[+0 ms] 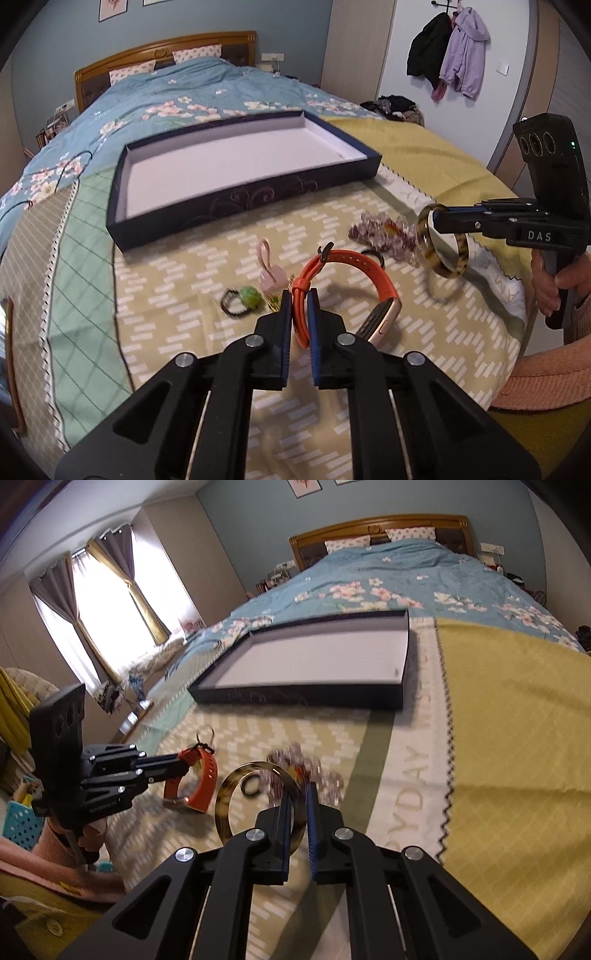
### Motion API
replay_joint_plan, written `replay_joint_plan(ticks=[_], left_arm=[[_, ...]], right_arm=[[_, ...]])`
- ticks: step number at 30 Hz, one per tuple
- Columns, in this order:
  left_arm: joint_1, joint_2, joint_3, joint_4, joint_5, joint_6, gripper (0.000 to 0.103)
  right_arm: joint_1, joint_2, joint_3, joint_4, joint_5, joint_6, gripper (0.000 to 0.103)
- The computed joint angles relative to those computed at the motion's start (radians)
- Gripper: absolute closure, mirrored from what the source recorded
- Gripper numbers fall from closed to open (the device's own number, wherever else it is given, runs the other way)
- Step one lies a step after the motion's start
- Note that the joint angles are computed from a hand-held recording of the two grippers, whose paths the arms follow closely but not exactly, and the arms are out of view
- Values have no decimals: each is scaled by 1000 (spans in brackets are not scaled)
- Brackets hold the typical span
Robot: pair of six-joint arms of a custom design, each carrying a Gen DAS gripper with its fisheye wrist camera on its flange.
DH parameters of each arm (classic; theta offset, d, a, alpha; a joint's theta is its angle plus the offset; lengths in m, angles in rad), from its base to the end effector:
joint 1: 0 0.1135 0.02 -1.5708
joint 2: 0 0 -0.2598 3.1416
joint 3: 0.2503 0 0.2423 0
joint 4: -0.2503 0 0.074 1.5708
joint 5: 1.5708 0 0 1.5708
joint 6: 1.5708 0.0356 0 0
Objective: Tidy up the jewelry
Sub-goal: 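Carry the watch band and bangle into the tray box and open both grippers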
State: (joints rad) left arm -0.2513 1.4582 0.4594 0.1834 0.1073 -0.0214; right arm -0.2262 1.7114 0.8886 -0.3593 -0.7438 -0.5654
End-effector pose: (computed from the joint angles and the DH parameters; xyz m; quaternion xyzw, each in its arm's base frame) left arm 0.2348 -0.0642 0.1271 0.1261 0.9198 -0.0994 0.3581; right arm 0.2959 -0.0434 0.1467 -0.2235 0.8891 0.2596 0.3035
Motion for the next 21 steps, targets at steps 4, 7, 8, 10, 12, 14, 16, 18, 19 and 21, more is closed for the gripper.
replay_joint_plan(ticks=[4, 7, 8, 10, 12, 14, 16, 18, 19, 21], left_arm=[[21, -48, 29, -39, -2, 42, 94], [47, -67, 81, -74, -14, 91, 94], [55, -67, 96, -81, -15, 104, 94], [79, -50, 154, -93, -36, 143, 94], [99, -20, 214, -109, -42, 172, 94], [120, 19, 280, -124, -47, 197, 94], [141, 85, 366, -147, -44, 222, 94], [154, 140, 431, -157, -42, 241, 93], [158, 173, 469, -167, -42, 249, 93], [168, 250, 557, -194, -42, 262, 93]], right_arm=[[23, 20, 73, 11, -31, 68, 97], [60, 48, 141, 43, -24, 130, 97], [80, 66, 172, 58, -12, 157, 97], [110, 99, 225, 72, 6, 188, 97], [151, 153, 313, 76, 37, 220, 97], [183, 202, 386, 75, 68, 248, 97], [210, 253, 459, 67, 96, 275, 97], [236, 320, 548, 50, 132, 302, 97], [246, 346, 583, 44, 146, 319, 97], [264, 406, 658, 31, 178, 347, 97]])
